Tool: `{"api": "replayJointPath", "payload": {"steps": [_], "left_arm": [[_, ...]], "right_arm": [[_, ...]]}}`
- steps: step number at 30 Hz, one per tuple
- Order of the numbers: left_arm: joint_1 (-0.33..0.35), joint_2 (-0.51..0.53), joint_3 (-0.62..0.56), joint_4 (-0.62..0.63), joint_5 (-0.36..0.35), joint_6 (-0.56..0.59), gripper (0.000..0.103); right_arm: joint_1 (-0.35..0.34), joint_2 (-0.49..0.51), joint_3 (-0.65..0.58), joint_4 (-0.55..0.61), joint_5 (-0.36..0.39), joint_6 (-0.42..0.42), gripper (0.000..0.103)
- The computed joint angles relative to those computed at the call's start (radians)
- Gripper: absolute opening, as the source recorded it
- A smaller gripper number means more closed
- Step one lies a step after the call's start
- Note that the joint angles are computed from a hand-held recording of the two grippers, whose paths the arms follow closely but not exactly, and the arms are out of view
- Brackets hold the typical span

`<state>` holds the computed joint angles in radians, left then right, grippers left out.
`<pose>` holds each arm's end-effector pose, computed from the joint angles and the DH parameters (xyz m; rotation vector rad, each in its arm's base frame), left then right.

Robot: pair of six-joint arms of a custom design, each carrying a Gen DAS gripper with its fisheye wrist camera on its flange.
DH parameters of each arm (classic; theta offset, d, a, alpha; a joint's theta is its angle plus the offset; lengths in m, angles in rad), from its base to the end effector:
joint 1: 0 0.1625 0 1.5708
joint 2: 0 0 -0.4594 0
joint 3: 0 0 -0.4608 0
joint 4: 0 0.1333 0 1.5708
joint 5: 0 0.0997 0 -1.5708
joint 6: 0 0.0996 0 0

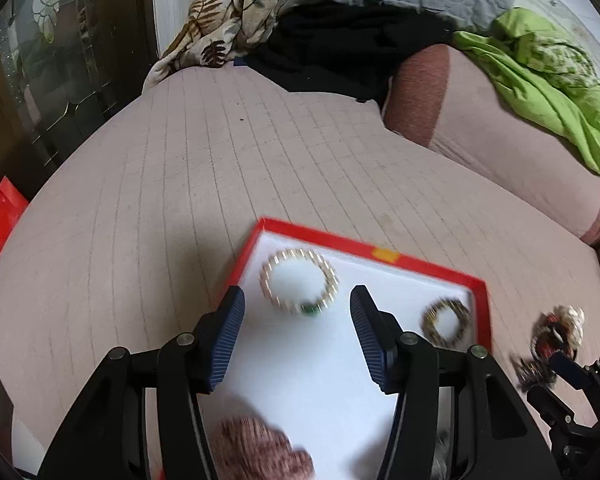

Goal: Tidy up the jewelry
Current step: 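Lower both bracelets into the tray and open both tools, then move both tools back toward the remaining accessory pile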

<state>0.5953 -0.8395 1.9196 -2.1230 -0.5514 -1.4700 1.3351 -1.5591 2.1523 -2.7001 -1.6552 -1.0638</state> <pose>-0.3610 -0.5080 0.0027 -0.2120 2.1713 -0.9346 -0.0009 -0.5385 0.3299 1.0592 -2.4882 0.5223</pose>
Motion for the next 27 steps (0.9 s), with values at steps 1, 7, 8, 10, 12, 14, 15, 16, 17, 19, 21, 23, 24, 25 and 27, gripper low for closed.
{"api": "replayJointPath", "payload": {"steps": [1, 7, 8, 10, 12, 14, 15, 16, 17, 19, 21, 23, 24, 25, 27], "left_arm": [[-0.01, 0.003, -0.001, 0.013, -0.009, -0.015, 0.054], [-0.102, 0.046, -0.022, 0.031, -0.068, -0.084, 0.055], [-0.113, 0.053, -0.027, 0.021, -0.071, -0.082, 0.055], [-0.136, 0.082, -0.05, -0.015, -0.081, -0.058, 0.058], [-0.148, 0.113, -0.084, -0.038, -0.093, -0.018, 0.059], [-0.158, 0.157, -0.133, -0.035, -0.107, 0.028, 0.059], [-0.16, 0.171, -0.15, -0.031, -0.112, 0.042, 0.059], [-0.162, 0.189, -0.171, -0.032, -0.117, 0.063, 0.059], [-0.165, 0.208, -0.19, -0.037, -0.123, 0.085, 0.059], [-0.165, 0.246, -0.229, -0.059, -0.134, 0.135, 0.059], [-0.162, 0.286, -0.267, -0.091, -0.149, 0.192, 0.059], [-0.157, 0.321, -0.302, -0.118, -0.164, 0.25, 0.059], [-0.153, 0.34, -0.324, -0.123, -0.171, 0.28, 0.059], [-0.149, 0.356, -0.342, -0.13, -0.177, 0.31, 0.059], [-0.138, 0.39, -0.381, -0.148, -0.191, 0.382, 0.059]], "right_arm": [[-0.019, -0.025, 0.009, 0.012, 0.006, -0.002, 0.057], [-0.157, -0.157, 0.044, 0.065, 0.035, -0.029, 0.057], [-0.176, -0.17, 0.043, 0.071, 0.036, -0.03, 0.057], [-0.229, -0.194, 0.033, 0.084, 0.047, -0.03, 0.057], [-0.267, -0.209, 0.02, 0.09, 0.052, -0.015, 0.057], [-0.31, -0.223, -0.001, 0.098, 0.069, 0.009, 0.057], [-0.328, -0.229, -0.011, 0.104, 0.082, 0.02, 0.057], [-0.342, -0.236, -0.02, 0.113, 0.095, 0.028, 0.057], [-0.36, -0.244, -0.029, 0.125, 0.112, 0.033, 0.058], [-0.393, -0.256, -0.045, 0.14, 0.142, 0.045, 0.059], [-0.412, -0.261, -0.055, 0.15, 0.158, 0.053, 0.059], [-0.431, -0.261, -0.066, 0.164, 0.175, 0.053, 0.059], [-0.439, -0.262, -0.07, 0.168, 0.182, 0.053, 0.059], [-0.447, -0.259, -0.075, 0.173, 0.189, 0.055, 0.059], [-0.456, -0.248, -0.088, 0.182, 0.198, 0.061, 0.059]]}}
